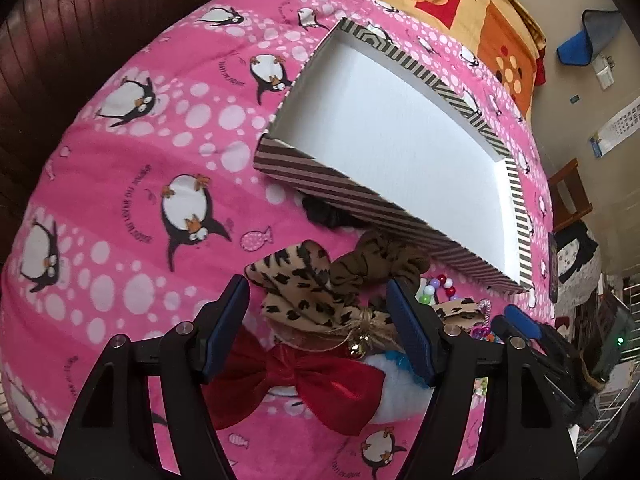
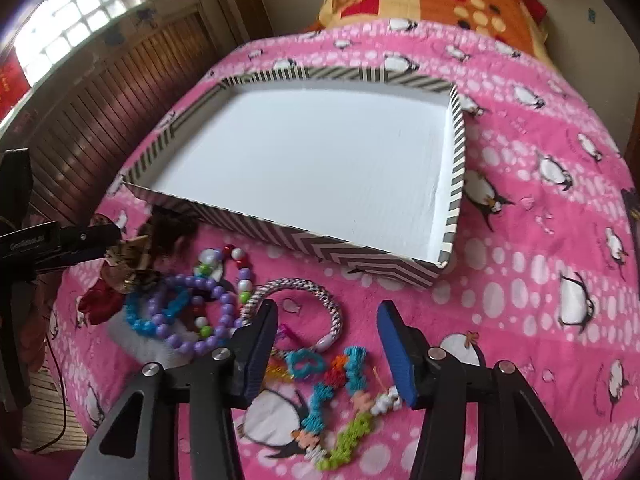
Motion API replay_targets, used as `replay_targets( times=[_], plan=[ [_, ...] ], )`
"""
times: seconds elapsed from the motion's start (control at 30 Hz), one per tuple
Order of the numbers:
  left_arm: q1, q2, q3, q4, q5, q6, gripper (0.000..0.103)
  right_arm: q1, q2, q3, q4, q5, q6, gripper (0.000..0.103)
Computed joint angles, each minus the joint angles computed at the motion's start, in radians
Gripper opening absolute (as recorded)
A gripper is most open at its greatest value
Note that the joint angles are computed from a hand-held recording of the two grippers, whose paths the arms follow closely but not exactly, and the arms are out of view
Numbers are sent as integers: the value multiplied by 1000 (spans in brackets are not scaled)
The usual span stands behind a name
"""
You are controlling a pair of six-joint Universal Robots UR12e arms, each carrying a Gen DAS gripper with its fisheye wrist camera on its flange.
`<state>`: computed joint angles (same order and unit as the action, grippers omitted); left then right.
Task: Organize jewelry
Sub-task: 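Grasp the leopard-print bow with the left gripper while the right grasps the silver braided bracelet, then lower the bow into the box with the left gripper while the right drops the bracelet in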
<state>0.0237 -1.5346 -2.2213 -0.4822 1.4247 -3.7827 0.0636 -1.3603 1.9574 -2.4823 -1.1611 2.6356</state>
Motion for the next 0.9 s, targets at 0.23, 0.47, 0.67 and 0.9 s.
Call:
replay_targets(
  times=[0.23,0.47,0.67,0.9],
  plan=[
    [0,-19,13,-22,-4,24,9,14,48,-36,29,-2,-39,32],
    [-3,8,4,21,16,39,3,16,57,-33,-19,-3,-30,7],
    [-5,55,12,53,36,77,3,-16,-6,0,-33,110,-8,7],
    [-3,96,19,82,58,100,3,-43,-68,12,-34,197,1,7]
  ],
)
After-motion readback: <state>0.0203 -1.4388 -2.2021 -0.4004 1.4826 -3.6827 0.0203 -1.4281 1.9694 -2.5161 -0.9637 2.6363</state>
